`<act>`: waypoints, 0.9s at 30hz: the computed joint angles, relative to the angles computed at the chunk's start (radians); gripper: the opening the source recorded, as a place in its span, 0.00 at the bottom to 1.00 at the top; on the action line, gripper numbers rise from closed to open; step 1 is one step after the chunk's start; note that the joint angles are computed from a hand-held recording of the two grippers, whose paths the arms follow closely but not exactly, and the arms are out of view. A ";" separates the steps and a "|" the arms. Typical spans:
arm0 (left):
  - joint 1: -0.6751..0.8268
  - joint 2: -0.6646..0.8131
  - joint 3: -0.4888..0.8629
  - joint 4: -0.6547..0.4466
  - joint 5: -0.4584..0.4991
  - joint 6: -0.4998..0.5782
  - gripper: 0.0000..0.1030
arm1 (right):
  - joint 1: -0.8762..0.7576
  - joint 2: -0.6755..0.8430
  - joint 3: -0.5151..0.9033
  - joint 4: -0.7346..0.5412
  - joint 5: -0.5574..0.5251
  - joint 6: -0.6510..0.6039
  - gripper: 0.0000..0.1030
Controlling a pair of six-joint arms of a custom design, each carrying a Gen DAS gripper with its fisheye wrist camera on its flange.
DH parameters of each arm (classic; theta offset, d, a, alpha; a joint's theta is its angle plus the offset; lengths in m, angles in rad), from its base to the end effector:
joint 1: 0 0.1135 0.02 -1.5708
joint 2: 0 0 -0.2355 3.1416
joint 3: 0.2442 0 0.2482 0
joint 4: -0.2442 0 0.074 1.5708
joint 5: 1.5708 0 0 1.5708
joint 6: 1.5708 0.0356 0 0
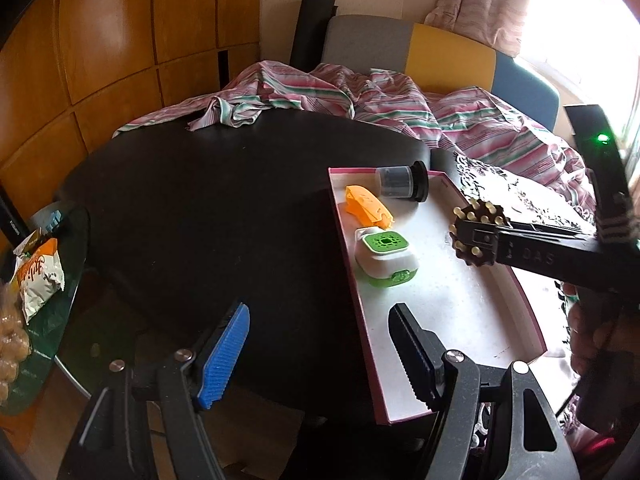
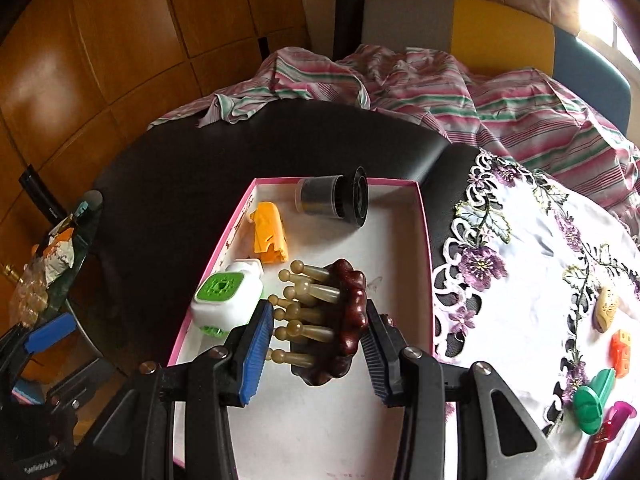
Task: Organize rigid objects
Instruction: 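Carry the brown comb with the right gripper over the pink tray, then lower the brown comb into the tray and open the right gripper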
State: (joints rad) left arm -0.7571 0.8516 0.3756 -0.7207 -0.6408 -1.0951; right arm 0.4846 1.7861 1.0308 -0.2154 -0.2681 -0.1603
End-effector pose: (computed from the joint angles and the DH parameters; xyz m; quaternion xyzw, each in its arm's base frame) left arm 0.1192 -0.0834 0.1382 -0.2146 0.9094 0.0449 0.3534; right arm 0.3035 0.1704 0.1328 -0.3375 0.8854 0.1733 0.2685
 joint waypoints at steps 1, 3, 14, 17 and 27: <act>0.007 -0.005 -0.004 0.001 0.005 0.002 0.71 | 0.007 0.019 0.018 -0.001 0.006 0.008 0.42; 0.019 -0.014 -0.011 0.005 0.013 0.005 0.71 | 0.023 0.060 0.060 -0.001 0.030 0.029 0.42; 0.075 -0.037 -0.046 0.034 0.058 0.035 0.71 | 0.077 0.341 0.357 -0.072 0.042 0.116 0.43; 0.081 -0.041 -0.051 0.036 0.060 0.035 0.71 | 0.077 0.343 0.356 -0.064 0.038 0.110 0.47; 0.089 -0.036 -0.050 0.046 0.062 0.050 0.71 | 0.069 0.300 0.318 -0.063 0.032 0.109 0.59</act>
State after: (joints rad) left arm -0.6677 0.8158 0.3251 -0.6747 -0.5790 -1.0454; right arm 0.5536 2.0859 1.3484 -0.2782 -0.2363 -0.0514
